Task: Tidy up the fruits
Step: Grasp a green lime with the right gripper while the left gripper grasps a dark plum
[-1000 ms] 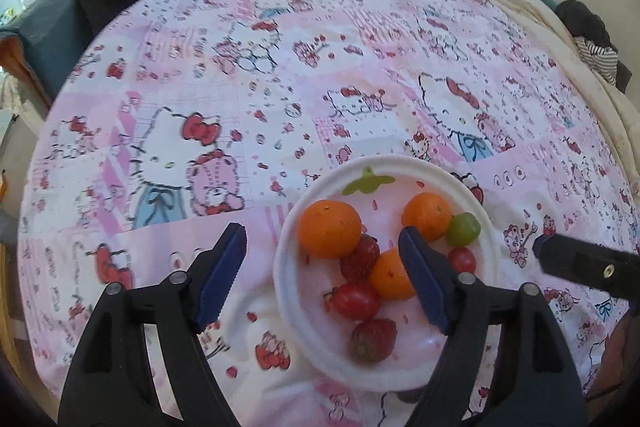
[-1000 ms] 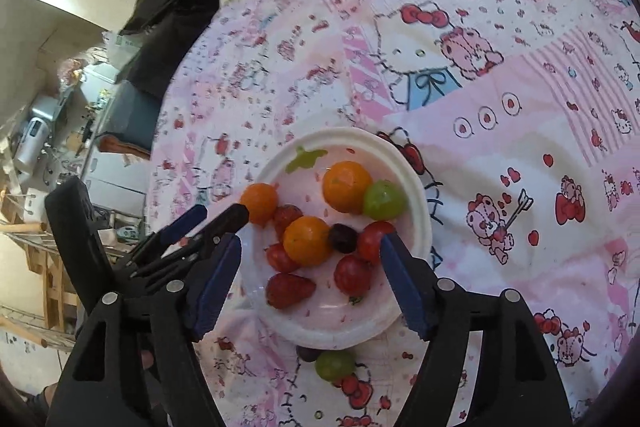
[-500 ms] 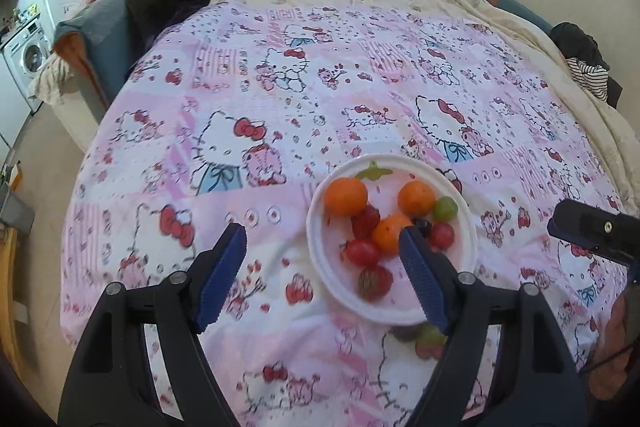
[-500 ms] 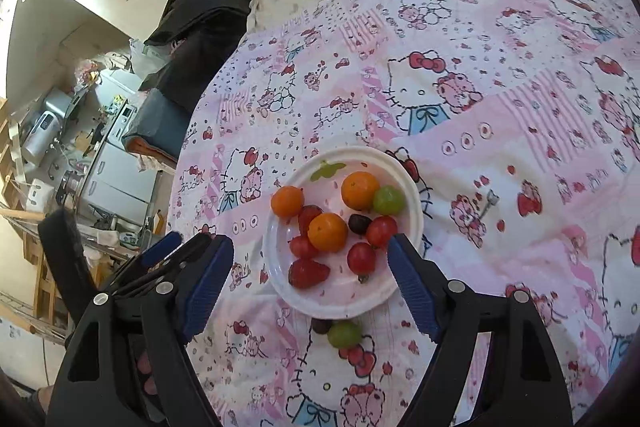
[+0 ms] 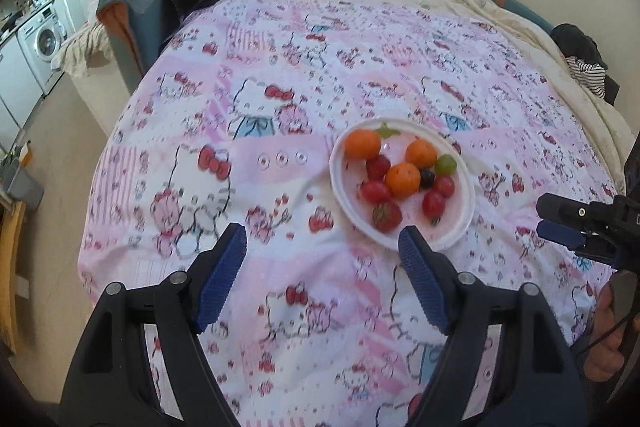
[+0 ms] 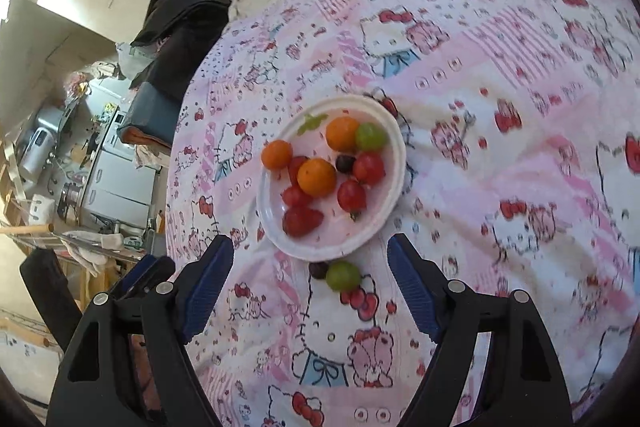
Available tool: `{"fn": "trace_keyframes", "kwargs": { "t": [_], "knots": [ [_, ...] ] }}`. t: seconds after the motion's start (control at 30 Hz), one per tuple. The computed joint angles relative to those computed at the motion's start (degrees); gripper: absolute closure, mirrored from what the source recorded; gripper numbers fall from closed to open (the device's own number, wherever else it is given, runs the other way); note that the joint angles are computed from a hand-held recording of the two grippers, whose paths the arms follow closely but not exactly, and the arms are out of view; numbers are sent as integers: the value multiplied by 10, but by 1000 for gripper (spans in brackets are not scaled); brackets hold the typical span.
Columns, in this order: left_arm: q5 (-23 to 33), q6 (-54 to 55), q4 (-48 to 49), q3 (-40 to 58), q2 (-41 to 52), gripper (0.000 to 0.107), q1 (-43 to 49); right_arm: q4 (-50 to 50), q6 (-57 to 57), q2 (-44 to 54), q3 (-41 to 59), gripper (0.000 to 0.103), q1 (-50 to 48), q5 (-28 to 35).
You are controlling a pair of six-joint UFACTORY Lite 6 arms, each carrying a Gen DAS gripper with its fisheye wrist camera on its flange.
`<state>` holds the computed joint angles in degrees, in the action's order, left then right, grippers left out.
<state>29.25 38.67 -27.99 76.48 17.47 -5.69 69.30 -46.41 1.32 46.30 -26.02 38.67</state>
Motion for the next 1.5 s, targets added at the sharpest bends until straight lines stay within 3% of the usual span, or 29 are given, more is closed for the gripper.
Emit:
{"fn": "trace_keyframes", "kwargs": {
  "t": [0.27,0.37,0.43,0.63,0.7,0.77,0.93,1.13,1.4,1.5],
  "knots": [
    [19,-16,2,-41,-21,31,19,-62,55,63,14,24,57,-39],
    [16,-19,10,-46,-18,31,19,-144,109,117,49,32,122,-96],
    [13,-22,16,-49,-18,31,20,-253,186,160,81,34,178,-140],
    [25,-11,5,-32,2,31,32,-436,313,241,138,45,257,-190],
    [21,-14,9,-27,10,31,32,-470,335,246,146,59,268,-196],
    [22,-19,13,-22,18,31,32,-464,324,248,150,70,272,-193],
    [28,-29,16,-10,36,31,25,-411,275,221,128,71,257,-183],
    [9,-20,16,-28,47,31,-15,-278,161,116,43,71,200,-162],
    [-19,-19,25,-35,90,32,-110,-218,106,10,-7,71,98,-114],
    [-36,-32,31,-22,122,40,-141,-214,96,-9,-12,71,56,-103]
  ]
}}
